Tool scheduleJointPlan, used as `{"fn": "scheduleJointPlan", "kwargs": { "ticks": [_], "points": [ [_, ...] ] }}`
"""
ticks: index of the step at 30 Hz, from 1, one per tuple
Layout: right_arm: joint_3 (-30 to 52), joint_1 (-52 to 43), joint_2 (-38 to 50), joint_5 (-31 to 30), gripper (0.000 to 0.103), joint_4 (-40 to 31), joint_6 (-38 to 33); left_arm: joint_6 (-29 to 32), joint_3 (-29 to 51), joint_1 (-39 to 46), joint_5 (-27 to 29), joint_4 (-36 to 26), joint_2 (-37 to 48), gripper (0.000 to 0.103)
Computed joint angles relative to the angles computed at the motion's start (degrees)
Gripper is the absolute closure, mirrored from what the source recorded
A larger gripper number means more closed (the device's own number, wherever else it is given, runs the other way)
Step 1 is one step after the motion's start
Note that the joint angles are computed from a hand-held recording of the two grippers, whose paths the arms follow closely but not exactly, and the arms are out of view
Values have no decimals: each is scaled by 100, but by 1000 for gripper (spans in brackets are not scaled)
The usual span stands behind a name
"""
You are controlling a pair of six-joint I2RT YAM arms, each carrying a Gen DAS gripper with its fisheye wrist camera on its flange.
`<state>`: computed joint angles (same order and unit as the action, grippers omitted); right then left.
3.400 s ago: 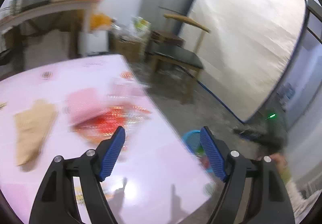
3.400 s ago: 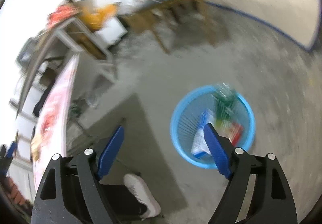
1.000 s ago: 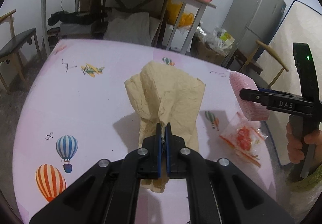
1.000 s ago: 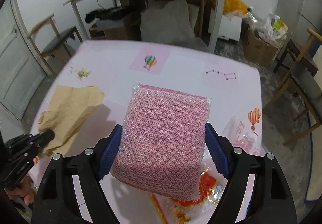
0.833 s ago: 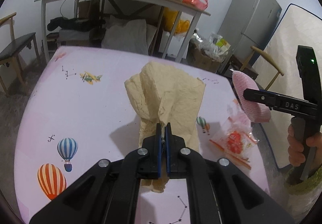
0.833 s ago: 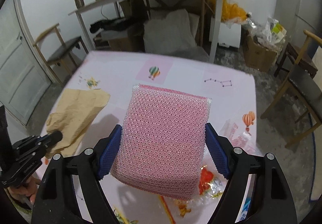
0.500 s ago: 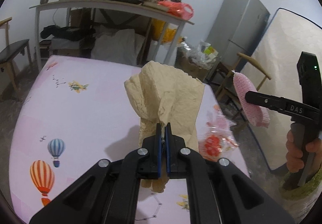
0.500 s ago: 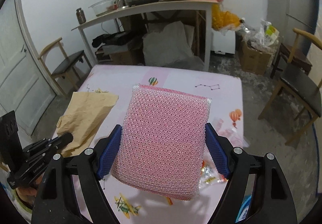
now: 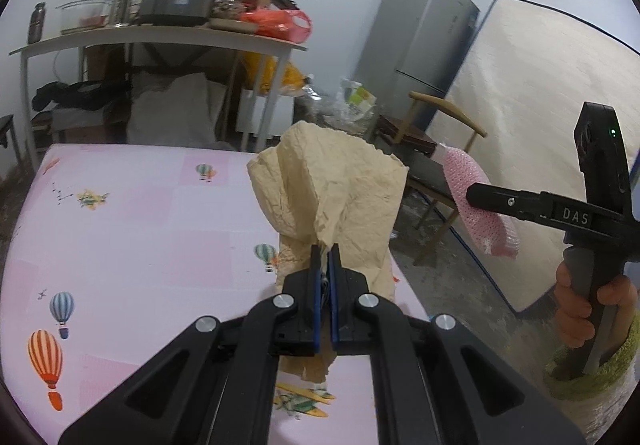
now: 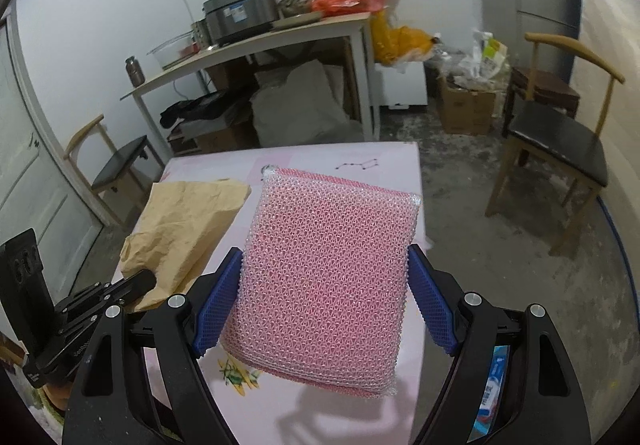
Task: Collect trash
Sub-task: 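Carry the cloth with the left gripper while the right gripper carries the sponge to the basket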
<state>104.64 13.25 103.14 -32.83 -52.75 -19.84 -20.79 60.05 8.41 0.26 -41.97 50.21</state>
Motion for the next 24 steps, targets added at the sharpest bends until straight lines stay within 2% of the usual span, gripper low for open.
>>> {"fn": "scheduleJointPlan", "kwargs": {
  "ticks": [14,24],
  "points": [
    [-556,-779,-413,-337,27,87,39,-337,160,-1279,-796,17,186,100],
    [-629,-1149,-383,-502,27,36,4,-271,270,-1530,-841,93,398,100]
  ]
}}
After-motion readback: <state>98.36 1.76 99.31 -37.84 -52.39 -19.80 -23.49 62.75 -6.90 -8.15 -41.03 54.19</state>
